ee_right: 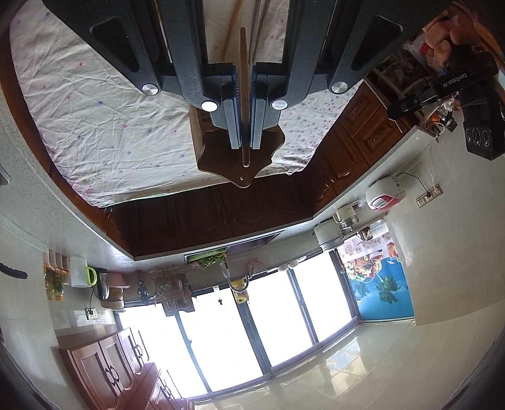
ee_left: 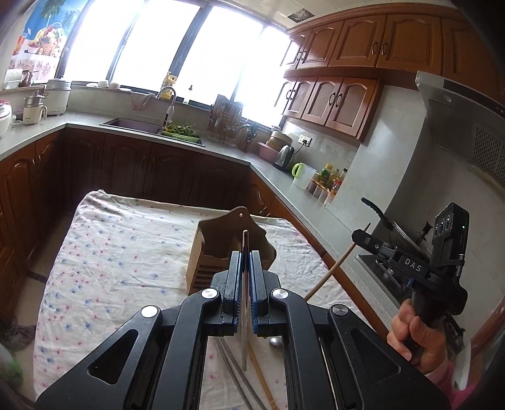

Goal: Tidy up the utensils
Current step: 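Lift both chopsticks and lower them into the wooden utensil holder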

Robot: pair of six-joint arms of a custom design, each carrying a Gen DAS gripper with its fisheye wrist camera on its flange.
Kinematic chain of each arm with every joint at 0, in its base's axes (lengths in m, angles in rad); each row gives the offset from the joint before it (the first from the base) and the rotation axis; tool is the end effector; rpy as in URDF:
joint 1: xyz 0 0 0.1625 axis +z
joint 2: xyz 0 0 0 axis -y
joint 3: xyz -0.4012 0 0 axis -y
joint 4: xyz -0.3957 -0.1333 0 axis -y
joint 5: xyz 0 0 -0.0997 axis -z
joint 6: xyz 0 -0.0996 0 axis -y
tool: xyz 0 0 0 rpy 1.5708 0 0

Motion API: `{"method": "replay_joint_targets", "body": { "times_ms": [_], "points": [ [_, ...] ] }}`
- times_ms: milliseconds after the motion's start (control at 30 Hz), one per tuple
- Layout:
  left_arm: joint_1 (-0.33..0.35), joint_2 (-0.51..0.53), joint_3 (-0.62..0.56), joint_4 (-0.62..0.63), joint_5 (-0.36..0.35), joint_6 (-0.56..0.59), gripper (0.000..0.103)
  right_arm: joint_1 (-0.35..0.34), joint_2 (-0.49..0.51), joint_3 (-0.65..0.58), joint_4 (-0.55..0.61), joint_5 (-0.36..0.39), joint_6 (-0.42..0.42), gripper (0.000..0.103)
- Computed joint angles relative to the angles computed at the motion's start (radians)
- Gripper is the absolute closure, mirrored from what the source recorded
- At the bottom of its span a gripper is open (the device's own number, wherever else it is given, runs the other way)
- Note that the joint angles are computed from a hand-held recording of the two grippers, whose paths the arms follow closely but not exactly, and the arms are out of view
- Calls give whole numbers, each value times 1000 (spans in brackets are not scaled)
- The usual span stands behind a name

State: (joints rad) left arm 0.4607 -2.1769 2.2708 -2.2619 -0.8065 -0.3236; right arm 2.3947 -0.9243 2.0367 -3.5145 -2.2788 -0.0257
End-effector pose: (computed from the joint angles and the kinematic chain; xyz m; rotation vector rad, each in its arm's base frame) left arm -0.1683 -0.3093 0.4517 0.7094 2.5615 -1.3087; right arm 0.4427 -0.3165 0.1506 0.6515 -2.4187 1.3604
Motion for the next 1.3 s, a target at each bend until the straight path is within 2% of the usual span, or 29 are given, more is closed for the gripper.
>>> {"method": "replay_joint_targets", "body": {
  "times_ms": [200,433,600,767,933,1067,1300],
  "points": [
    [80,174,-68,-268,-16,185,100,-18,36,-101,-92,17,-113,98],
    [195,385,-168,-538,-59,358,100,-74,73,-206,-137,68,-159,98],
    [287,504,-218,-677,-112,399,100,-124,113,-255,-158,93,-182,98],
    [372,587,-218,-805,-146,390,100,-179,152,-256,-173,117,-157,98],
    [436,626,-191,-853,-175,342,100,-227,186,-234,-224,136,-116,98],
    [458,641,-170,-868,-183,323,100,-251,200,-213,-263,149,-89,98],
    [463,660,-165,-853,-184,319,99,-260,211,-219,-200,146,-73,97]
  ]
}}
